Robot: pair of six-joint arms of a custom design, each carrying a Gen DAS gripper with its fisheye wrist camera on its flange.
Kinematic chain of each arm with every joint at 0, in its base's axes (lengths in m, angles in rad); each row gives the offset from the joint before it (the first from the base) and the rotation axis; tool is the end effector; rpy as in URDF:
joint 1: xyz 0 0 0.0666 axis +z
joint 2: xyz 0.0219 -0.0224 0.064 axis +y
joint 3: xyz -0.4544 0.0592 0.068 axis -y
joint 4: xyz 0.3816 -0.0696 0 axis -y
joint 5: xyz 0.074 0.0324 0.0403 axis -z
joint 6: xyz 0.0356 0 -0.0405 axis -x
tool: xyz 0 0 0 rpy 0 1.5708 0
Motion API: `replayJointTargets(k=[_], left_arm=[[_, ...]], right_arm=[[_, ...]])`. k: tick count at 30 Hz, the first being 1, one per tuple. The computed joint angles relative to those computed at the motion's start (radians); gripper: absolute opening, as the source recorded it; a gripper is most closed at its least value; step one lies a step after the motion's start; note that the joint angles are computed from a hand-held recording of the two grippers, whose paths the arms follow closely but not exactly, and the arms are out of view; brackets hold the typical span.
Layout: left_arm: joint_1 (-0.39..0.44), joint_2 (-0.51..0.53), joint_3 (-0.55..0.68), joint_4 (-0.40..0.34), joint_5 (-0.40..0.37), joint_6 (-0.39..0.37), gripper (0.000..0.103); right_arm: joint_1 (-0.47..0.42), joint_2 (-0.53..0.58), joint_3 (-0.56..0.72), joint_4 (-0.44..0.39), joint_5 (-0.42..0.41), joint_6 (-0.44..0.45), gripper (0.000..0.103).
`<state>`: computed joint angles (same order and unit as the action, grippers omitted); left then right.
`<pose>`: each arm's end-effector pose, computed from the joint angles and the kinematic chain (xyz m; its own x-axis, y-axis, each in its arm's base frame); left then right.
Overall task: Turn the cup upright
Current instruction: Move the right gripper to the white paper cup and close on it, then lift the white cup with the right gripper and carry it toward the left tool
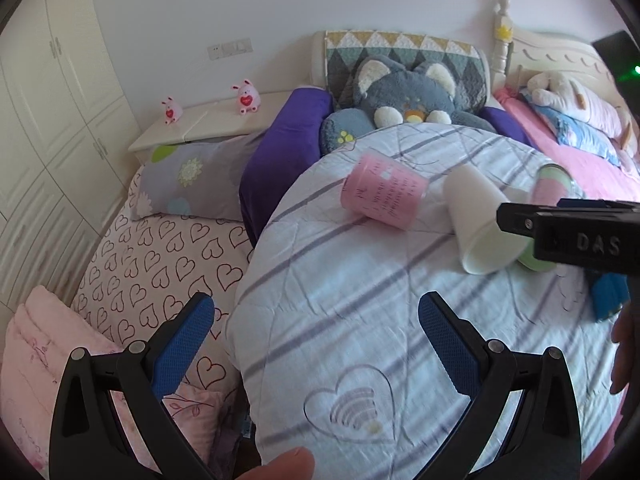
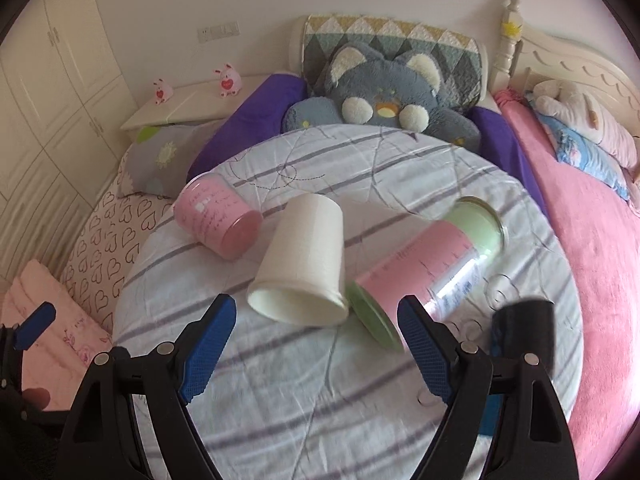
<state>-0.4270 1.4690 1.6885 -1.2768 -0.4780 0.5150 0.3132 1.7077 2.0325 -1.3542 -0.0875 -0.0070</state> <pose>0.4322 -0.1791 0.5806 -0.7698 -0.1302 -0.6249 -0.2495 0.9625 0.1068 0.5406 0.1779 0.5993 -0.8177 -0.2575 -0.5148 -0.3441 0.9357 0.0785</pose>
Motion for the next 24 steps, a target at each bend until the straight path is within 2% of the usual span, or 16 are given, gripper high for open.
replayJointTargets(k=[6,15,21,24], left_arm=[[0.036,0.029,0.002,0.009,0.035,-0.012,0.103],[0.066,0.053,0.006,0.013,0.079,-0.004,0.103],[0.063,0.054,0.004,0.016,0.084,-0.008,0.103],[0.060,0.053,0.005,0.017,0.081,-0.004,0.103]], right_arm=[[0.022,0.110,0.123,-0.076,0.020,0.024,0.084],[0.039,0.189,0.199,-0.168,0.077,0.068,0.083],[0.047,0.204,0.205,-0.198,0.108,0.102,0.075],[0.049,0.202,0.207,-0.201,0.082,0.108,0.068]])
